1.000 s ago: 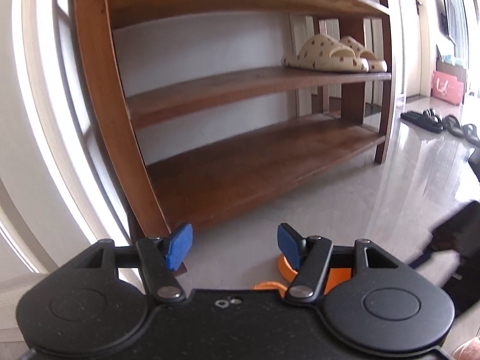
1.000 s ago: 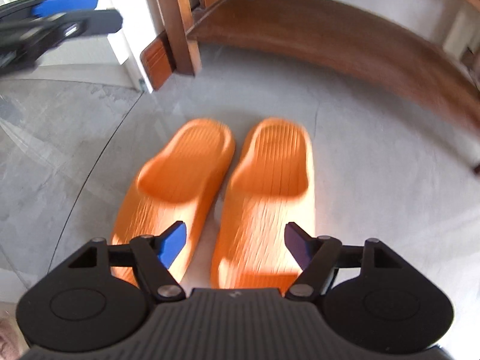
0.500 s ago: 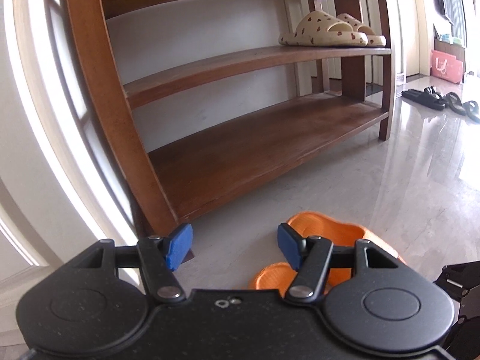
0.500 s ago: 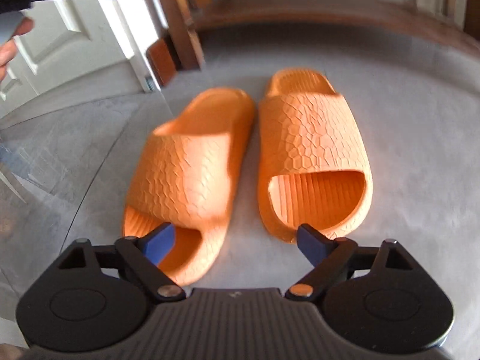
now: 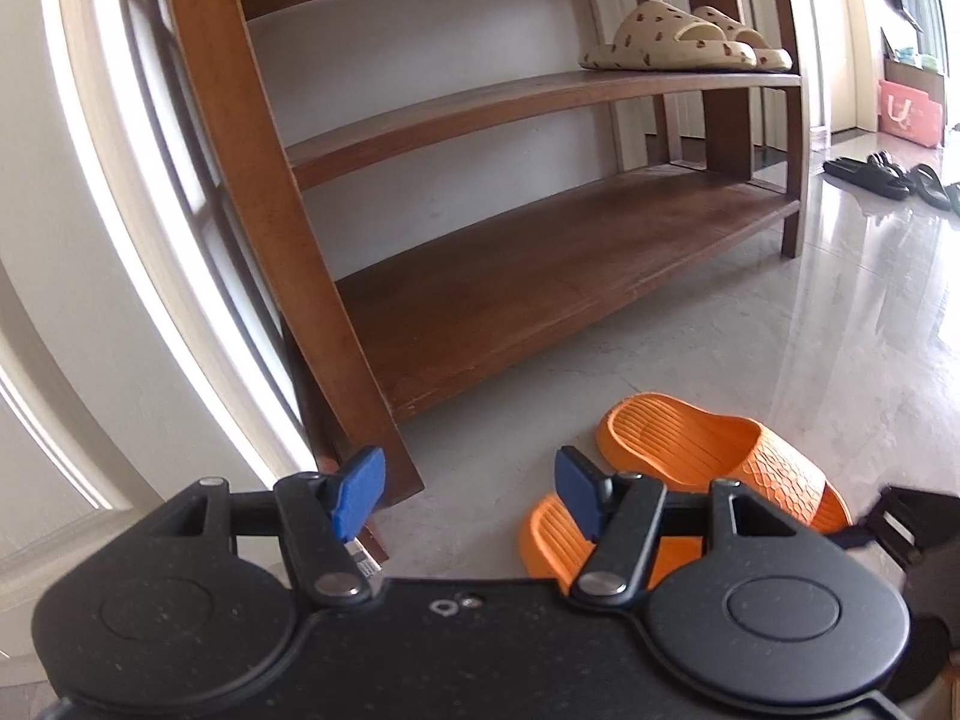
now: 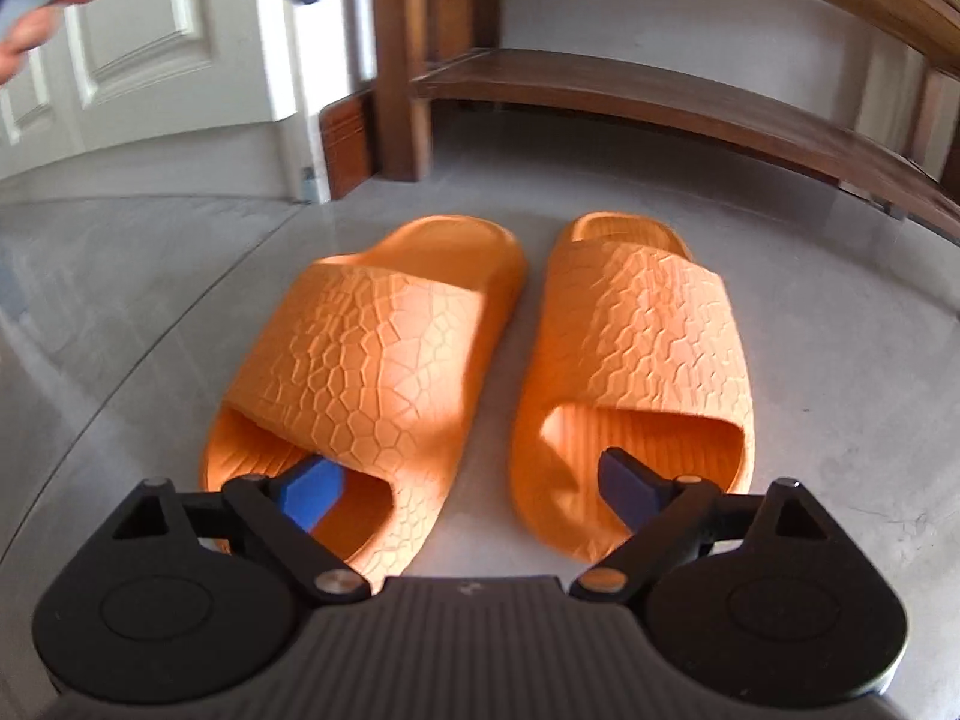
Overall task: Organize scattered shoes
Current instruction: 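Lower the right gripper into both orange slides and close it, then lift the orange slides with the right gripper toward the rack shelf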
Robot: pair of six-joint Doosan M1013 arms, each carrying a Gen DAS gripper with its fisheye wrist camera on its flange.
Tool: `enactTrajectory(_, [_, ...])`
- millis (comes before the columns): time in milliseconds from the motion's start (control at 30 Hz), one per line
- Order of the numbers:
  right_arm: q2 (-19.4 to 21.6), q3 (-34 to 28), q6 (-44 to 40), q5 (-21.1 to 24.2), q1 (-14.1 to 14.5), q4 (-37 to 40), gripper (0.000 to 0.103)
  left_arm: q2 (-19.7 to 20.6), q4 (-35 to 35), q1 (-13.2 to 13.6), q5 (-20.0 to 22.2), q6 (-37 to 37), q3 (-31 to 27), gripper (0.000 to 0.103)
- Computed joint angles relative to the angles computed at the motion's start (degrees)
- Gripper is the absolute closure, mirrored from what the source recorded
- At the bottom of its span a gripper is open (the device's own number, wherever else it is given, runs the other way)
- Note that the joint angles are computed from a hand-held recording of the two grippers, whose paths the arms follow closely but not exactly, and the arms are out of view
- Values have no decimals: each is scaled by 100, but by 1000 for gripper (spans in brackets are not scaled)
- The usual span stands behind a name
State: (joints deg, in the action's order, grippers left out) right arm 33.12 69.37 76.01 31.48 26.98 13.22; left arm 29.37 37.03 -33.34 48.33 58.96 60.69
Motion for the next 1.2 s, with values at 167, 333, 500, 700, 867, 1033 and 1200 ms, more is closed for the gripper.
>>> enactTrajectory(167, [124,-174,790,-139,-97,350,8,-42,89,-20,73,-40,62,40])
enactTrajectory(333, [236,-286,792,-225,-27,78,5,-73,177,-37,123,-121,88,40])
enactTrajectory(500, [259,-230,621,-433,95,-542,1,-78,167,-42,251,-46,106,40])
enactTrajectory(700, [329,-297,2465,-531,264,-2038,0,-77,206,-39,333,-53,96,40])
enactTrajectory(867, [281,-160,2117,-783,202,-1723,1,-64,173,-35,356,-63,69,40])
enactTrajectory(1033, [253,-196,321,-771,44,-257,51,-46,137,-51,284,11,38,40])
enactTrajectory(1200, [249,-355,-497,-476,-119,787,80,-24,124,-70,270,61,6,40])
